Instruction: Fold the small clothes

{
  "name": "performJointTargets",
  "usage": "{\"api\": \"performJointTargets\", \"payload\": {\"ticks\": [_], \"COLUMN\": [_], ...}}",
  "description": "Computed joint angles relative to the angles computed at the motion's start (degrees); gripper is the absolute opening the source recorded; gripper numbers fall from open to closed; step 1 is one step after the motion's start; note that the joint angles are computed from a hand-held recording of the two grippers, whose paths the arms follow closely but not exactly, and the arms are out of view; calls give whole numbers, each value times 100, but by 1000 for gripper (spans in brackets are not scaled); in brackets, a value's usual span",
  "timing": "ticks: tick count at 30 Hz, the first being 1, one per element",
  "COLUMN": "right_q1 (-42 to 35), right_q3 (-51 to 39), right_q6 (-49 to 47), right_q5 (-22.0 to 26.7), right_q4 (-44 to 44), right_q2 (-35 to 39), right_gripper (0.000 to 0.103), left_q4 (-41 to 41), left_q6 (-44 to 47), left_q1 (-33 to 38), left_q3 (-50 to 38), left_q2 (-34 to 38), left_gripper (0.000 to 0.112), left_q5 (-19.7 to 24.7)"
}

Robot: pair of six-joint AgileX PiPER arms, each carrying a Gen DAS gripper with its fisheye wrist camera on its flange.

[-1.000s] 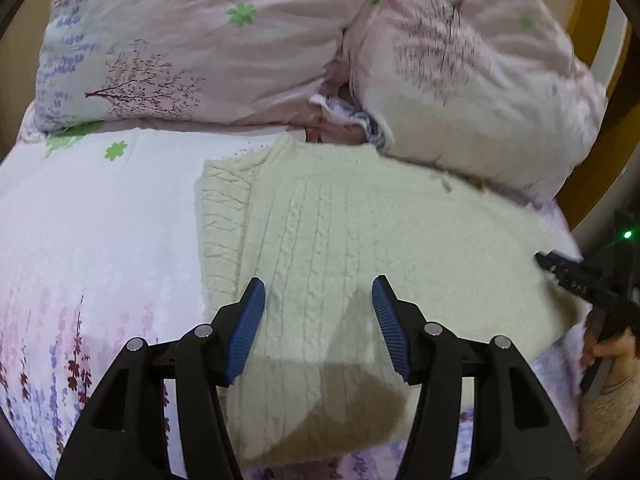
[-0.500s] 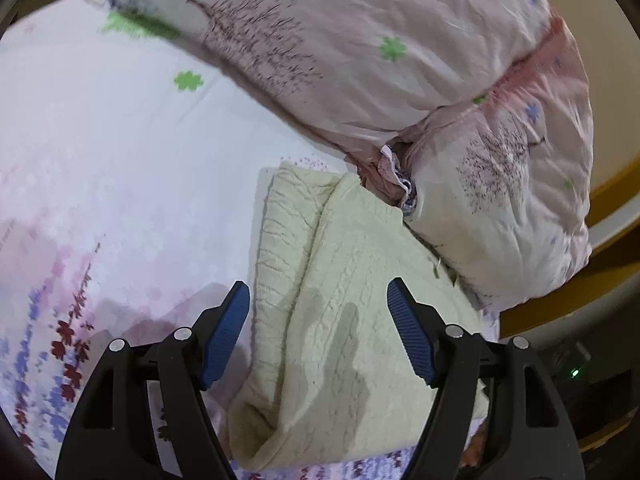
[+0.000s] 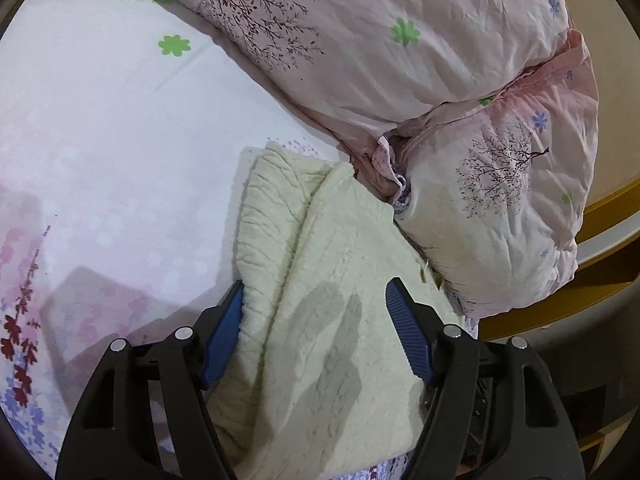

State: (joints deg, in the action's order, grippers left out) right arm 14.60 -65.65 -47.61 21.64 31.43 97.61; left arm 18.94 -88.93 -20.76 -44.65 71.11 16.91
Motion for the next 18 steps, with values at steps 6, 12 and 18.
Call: {"api": "performJointTargets", "payload": {"ticks": [6, 12, 18], "right_q1": [-2, 24, 40], "right_q3": [-9, 11, 38], "right_q6": [-17, 16, -21], "right_q5": [22, -29, -99], "right_q4": [30, -9, -17], "right_q2": [15, 12, 10], "right_gripper": [61, 61, 63], "left_q4": [-685, -1535, -423], "left_q6": [586, 1381, 435], "left_q1": [111, 151, -51], "left_q3": [28, 37, -189], "left_q2": [102, 227, 170], "left_gripper": [57, 35, 17], "left_q5": [-333, -638, -590]}}
